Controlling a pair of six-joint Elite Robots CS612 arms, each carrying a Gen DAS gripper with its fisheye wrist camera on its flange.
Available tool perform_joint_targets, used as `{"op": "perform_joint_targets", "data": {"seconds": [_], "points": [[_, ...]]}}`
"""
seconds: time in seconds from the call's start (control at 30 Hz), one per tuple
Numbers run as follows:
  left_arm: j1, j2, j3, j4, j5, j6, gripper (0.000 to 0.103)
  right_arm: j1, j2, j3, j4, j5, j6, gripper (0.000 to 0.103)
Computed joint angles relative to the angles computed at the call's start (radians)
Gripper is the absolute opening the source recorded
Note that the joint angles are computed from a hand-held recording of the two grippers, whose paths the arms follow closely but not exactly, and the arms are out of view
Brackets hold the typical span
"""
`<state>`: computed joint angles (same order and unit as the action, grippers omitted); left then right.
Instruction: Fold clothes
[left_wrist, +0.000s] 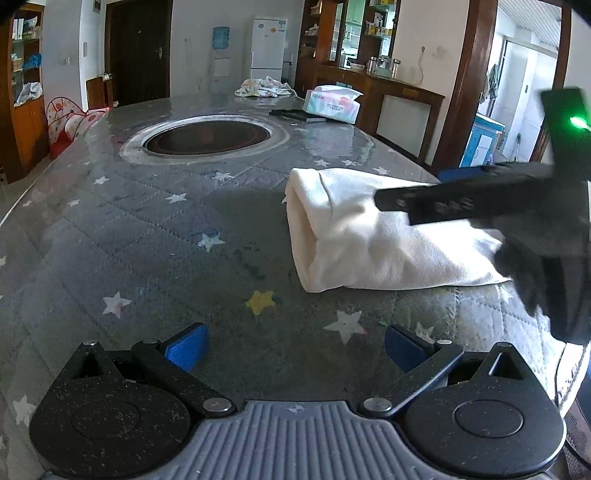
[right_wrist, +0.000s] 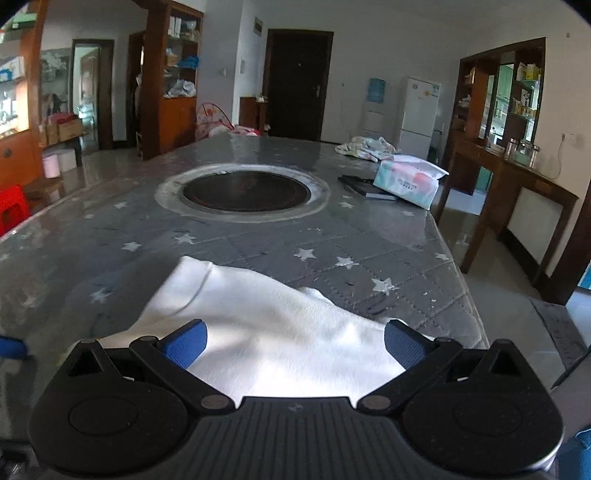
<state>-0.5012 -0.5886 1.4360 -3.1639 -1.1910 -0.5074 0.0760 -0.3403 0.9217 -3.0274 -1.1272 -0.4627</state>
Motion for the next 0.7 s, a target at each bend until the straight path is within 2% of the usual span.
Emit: {"op": "perform_joint_targets", "data": {"seconds": [0.13,0.3,0.47,0.57,0.7], "points": [[0.002,0.000,0.003,-0.008,-0.006,0.008,0.103,0.006,-0.001,0.002,0.051,0.028,-0.053,0.103],[0.001,-0.003,0.007,-0.004,-0.002,0.009,0.103,0.006,-0.030,0.067,0.023,0.084,-0.114,0.103],[0.000,-0.005,0.012,-0.001,0.011,0.006,0.103,-0.001,-0.055,0.119,0.022,0.121,-0.136,0.103],[-0.002,-0.007,0.016,0.000,0.019,0.011,0.103,-0.012,-0.073,0.151,0.001,0.154,-0.122,0.103],[-0.002,-0.007,0.017,0.002,0.022,0.007,0.103,-0.026,-0.091,0.190,-0.044,0.152,-0.073,0.103]]}}
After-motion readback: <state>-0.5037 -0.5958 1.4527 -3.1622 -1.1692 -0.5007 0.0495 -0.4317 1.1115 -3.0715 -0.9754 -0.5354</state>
